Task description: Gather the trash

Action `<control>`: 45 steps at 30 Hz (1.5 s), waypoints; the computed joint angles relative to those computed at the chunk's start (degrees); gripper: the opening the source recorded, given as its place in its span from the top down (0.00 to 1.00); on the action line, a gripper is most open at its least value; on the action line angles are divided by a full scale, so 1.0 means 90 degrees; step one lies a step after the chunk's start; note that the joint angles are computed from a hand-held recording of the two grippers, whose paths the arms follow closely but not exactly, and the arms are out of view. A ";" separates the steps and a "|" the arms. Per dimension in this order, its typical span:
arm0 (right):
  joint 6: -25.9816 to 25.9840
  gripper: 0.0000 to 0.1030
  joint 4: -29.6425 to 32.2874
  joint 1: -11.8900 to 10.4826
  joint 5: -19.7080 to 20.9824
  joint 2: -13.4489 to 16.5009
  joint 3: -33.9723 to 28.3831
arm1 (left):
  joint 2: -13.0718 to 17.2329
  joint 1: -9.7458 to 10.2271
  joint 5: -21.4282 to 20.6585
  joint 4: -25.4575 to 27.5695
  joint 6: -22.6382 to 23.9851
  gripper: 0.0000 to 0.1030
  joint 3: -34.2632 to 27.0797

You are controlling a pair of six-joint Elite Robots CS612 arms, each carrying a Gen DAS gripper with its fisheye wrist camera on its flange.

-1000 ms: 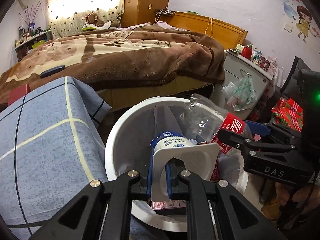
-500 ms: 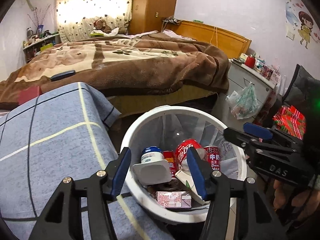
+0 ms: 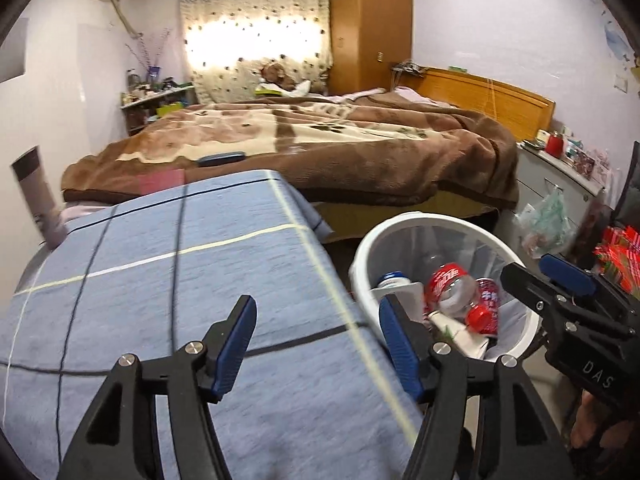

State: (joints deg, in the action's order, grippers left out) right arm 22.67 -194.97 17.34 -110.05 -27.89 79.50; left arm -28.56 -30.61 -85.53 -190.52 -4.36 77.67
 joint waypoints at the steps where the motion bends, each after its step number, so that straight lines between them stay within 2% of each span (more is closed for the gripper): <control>1: -0.0024 0.34 -0.0062 0.0020 -0.0022 0.0016 -0.0007 | -0.0018 0.0022 -0.0003 -0.0043 -0.0072 0.35 0.0056; 5: 0.0045 0.34 0.0028 0.0063 -0.0010 0.0034 -0.0017 | -0.0087 0.0062 0.0165 -0.0148 -0.0385 0.35 0.0266; 8: -0.0106 0.34 -0.0053 0.0119 -0.0105 0.0076 -0.0038 | -0.0090 0.0065 0.0249 -0.0500 -0.0356 0.32 0.0446; 11: -0.0005 0.34 -0.0080 0.0148 -0.0056 0.0107 -0.0043 | -0.0093 0.0009 0.0599 -0.0561 -0.0309 0.31 0.0548; 17: 0.0025 0.34 -0.0082 0.0203 -0.0103 0.0147 -0.0072 | -0.0103 0.0014 0.0740 -0.0547 -0.0381 0.31 0.0632; 24: -0.0032 0.34 -0.0101 0.0260 -0.0144 0.0140 -0.0071 | -0.0128 0.0011 0.0760 -0.0836 -0.0345 0.31 0.0774; 45: -0.0020 0.34 -0.0167 0.0294 -0.0160 0.0124 -0.0048 | -0.0242 -0.0020 0.0816 -0.0828 -0.0452 0.31 0.0924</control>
State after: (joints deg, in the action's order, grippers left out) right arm 22.49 -196.48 19.99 -111.49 -26.77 79.06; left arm -30.74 -30.78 -78.19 -197.97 -8.43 85.99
